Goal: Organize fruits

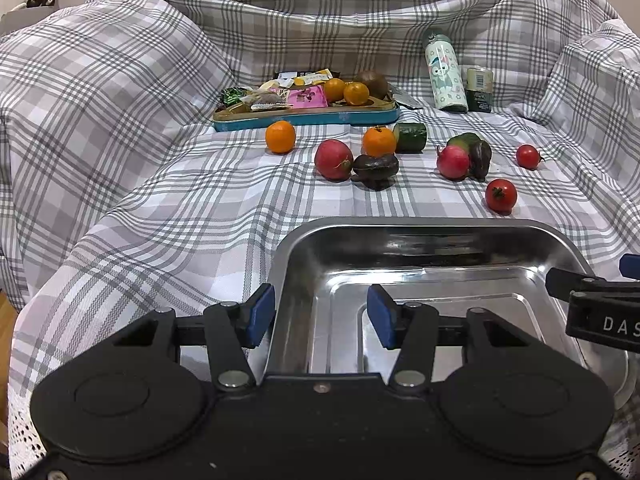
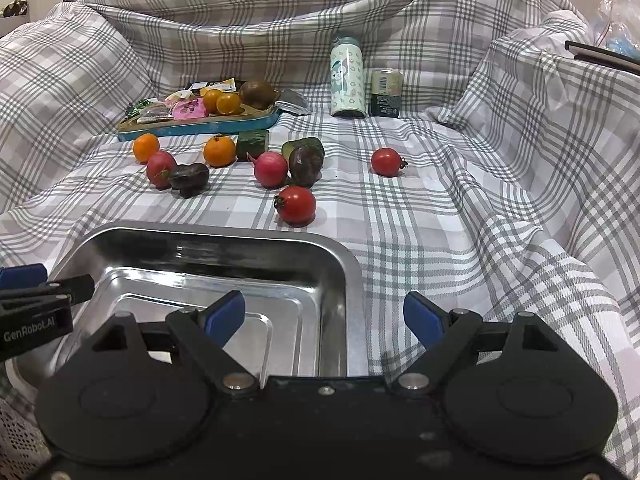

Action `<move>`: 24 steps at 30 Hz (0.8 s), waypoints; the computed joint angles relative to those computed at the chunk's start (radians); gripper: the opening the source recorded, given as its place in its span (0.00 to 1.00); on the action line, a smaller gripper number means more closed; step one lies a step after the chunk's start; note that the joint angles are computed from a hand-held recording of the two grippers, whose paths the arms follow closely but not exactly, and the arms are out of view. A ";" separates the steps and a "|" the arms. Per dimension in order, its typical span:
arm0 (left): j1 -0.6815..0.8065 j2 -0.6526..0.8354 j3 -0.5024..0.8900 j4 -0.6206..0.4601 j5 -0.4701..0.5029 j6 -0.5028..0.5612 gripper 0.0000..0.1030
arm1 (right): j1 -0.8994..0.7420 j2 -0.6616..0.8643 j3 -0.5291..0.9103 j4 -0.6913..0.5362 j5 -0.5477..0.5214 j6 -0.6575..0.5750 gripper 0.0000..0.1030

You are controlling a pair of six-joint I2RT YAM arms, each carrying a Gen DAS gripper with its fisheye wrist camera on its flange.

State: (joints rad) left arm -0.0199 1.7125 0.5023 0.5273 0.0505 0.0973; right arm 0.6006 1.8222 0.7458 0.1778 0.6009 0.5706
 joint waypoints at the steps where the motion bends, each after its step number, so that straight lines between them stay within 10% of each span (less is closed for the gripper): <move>1: 0.000 0.000 0.000 0.000 0.000 0.000 0.56 | -0.001 0.000 0.000 0.000 -0.001 0.000 0.87; 24: 0.003 -0.017 -0.003 -0.021 0.020 0.012 0.51 | 0.008 -0.001 -0.005 0.009 0.017 -0.002 0.87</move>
State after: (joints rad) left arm -0.0172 1.6950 0.4993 0.5059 0.0702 0.1089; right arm 0.6085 1.8211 0.7410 0.1868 0.6182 0.5688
